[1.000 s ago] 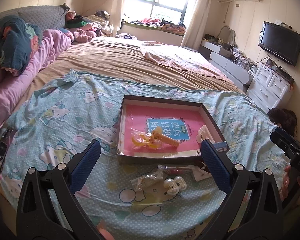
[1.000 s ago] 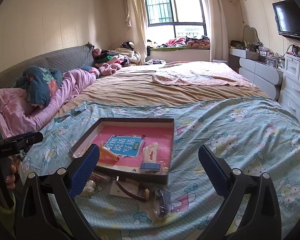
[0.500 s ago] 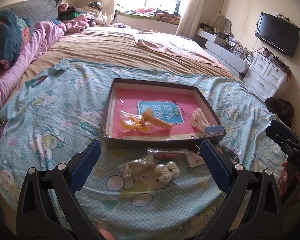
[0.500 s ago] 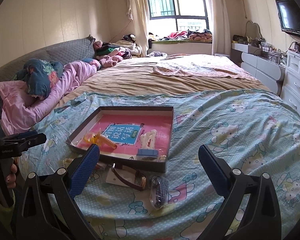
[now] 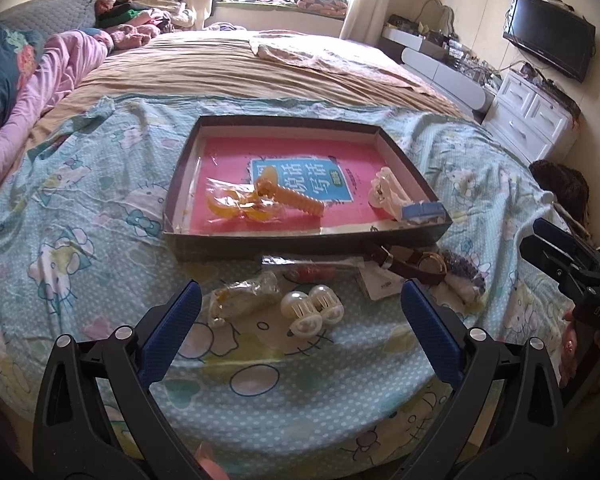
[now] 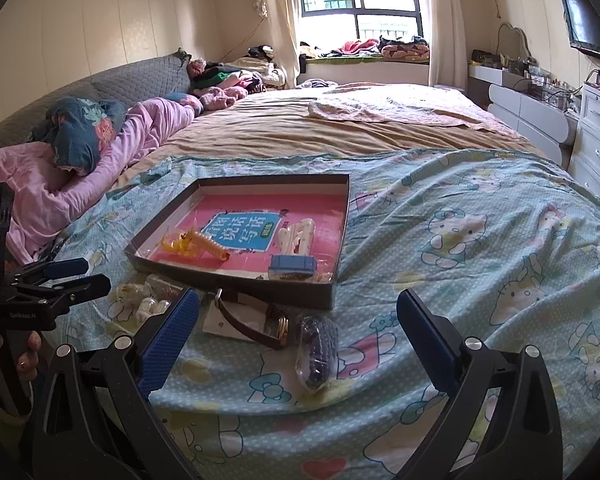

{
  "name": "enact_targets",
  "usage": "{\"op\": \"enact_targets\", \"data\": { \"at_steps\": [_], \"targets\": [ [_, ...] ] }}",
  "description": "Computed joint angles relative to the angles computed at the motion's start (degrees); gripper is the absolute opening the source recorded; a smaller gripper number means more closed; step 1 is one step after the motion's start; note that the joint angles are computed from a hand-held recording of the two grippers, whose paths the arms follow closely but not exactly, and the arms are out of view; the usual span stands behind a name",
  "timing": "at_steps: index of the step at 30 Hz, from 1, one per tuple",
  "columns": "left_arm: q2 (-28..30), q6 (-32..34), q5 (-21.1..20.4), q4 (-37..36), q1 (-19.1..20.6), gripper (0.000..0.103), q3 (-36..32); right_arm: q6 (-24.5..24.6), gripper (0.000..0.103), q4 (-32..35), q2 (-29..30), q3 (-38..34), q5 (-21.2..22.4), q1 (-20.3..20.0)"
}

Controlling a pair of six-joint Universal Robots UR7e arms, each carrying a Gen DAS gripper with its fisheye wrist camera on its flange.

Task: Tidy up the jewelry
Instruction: 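Open both grippers and withdraw them from the tray, then grasp the white pearl clip with the left gripper while the right grasps the bagged black item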

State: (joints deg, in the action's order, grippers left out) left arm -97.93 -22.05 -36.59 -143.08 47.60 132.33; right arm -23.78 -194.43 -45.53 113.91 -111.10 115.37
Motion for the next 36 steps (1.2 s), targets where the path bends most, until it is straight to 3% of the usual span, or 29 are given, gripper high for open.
{"op": "enact_targets", "data": {
  "at_steps": [15,30,36],
  "targets": [
    [3.02,-0.95,-1.71,1.12,2.65,0.093,-0.22,-0.17,0.098,2.75,1.35,0.1,0.02,-1.69],
    [5.96,-0.21,-3.85,-1.87,4.96,0.093,0.04,-1.65,0.098,4.27,3.64,-0.95,-2.66,-3.47],
    [6.82,0.04,-4.18,-2.82,5.5,0.093,0.04,-1.93,0.076,6.75,4.66,-2.06,-3.02,-4.3]
  ]
}}
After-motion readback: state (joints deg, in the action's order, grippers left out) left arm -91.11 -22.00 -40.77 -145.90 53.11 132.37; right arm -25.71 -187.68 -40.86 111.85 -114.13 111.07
